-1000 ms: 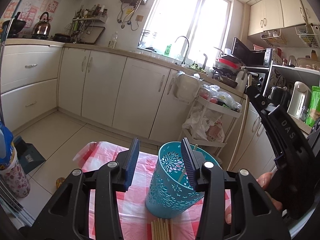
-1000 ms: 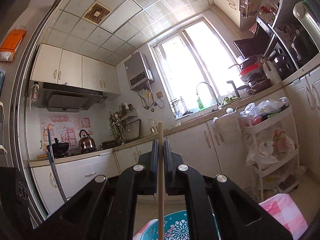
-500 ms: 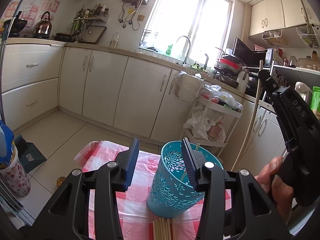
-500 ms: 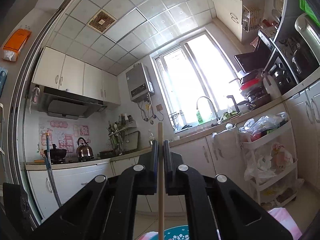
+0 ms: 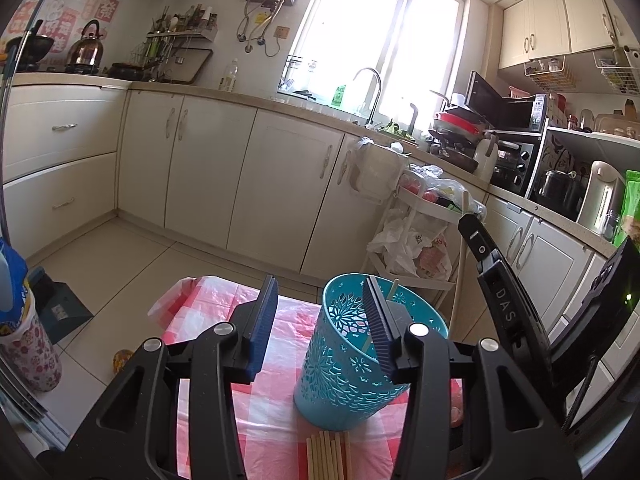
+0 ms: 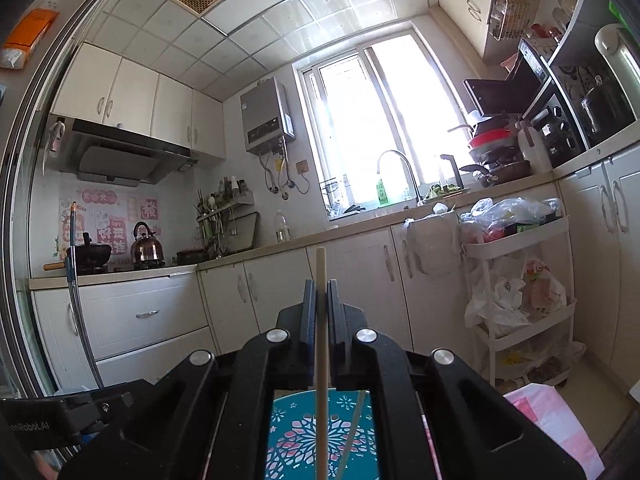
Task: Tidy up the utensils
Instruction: 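Lower the chopstick into the teal bin and open the right tool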
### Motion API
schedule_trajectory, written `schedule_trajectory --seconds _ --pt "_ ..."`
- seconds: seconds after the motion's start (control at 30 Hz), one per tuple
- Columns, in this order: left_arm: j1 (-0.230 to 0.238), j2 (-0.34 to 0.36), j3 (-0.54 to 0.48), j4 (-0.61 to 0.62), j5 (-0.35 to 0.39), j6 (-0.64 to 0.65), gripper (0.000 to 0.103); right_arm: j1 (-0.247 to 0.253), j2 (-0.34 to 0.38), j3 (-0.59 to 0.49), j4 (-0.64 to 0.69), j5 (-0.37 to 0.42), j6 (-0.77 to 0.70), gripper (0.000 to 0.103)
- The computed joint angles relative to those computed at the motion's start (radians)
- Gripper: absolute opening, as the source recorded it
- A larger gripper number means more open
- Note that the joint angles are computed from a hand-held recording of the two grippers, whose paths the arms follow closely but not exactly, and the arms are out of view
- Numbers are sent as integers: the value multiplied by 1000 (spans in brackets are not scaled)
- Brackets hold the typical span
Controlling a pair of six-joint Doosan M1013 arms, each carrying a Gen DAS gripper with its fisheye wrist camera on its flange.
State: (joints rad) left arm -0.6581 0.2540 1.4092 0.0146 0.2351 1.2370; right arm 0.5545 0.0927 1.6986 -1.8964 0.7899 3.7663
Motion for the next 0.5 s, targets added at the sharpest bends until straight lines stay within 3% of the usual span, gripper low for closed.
schedule_trajectory --seconds 0.2,0.5 --pt "3 0 0 2 2 -8 42 7 -17 0 -23 -8 32 6" --pt "10 -6 4 17 -4 -37 42 15 -53 -16 -180 11 134 6"
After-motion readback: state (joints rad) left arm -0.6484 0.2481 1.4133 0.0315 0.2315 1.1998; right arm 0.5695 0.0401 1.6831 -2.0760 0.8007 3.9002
